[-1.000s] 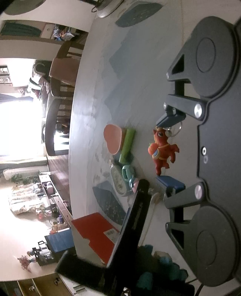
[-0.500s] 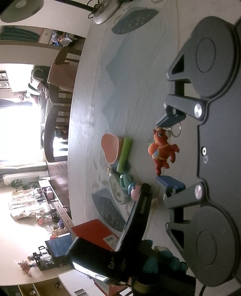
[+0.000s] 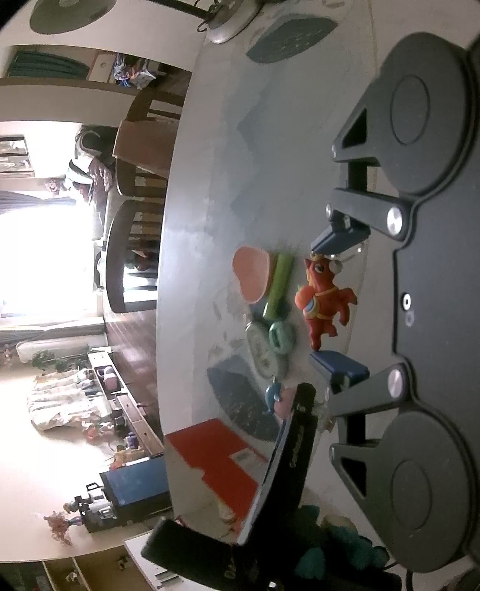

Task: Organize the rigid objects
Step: 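Carry the fox keychain and pink doll with both grippers over the cardboard box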

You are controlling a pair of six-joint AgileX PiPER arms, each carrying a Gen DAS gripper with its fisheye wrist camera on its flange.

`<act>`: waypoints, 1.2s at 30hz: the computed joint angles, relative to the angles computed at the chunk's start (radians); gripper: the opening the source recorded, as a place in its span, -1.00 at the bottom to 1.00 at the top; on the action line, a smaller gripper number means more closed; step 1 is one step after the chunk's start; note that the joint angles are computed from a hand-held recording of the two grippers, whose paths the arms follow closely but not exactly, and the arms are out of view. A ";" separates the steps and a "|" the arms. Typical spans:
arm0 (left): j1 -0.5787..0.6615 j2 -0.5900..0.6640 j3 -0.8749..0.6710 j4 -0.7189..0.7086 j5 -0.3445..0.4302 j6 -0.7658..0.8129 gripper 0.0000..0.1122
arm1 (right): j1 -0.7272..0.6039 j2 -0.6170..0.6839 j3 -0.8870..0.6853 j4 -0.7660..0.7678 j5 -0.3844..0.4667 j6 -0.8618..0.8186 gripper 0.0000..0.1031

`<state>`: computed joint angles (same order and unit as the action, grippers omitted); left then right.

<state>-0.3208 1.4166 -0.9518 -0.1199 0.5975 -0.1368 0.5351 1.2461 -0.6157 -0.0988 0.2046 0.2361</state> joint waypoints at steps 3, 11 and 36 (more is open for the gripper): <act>0.045 -0.047 0.003 -0.051 0.039 0.072 -0.37 | 0.051 -0.007 -0.033 -0.082 0.033 0.109 0.10; 0.239 -0.162 -0.013 -0.205 0.181 0.288 -0.37 | 0.242 0.017 -0.165 -0.343 0.129 0.439 0.10; 1.048 -0.057 -0.333 -0.525 0.594 1.016 -0.37 | 0.556 0.492 -0.831 -0.535 0.330 0.631 0.09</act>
<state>0.7270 1.3598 -1.2850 -0.6452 1.1917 0.8796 1.0906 1.7378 -1.4470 -0.6341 0.5342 0.8666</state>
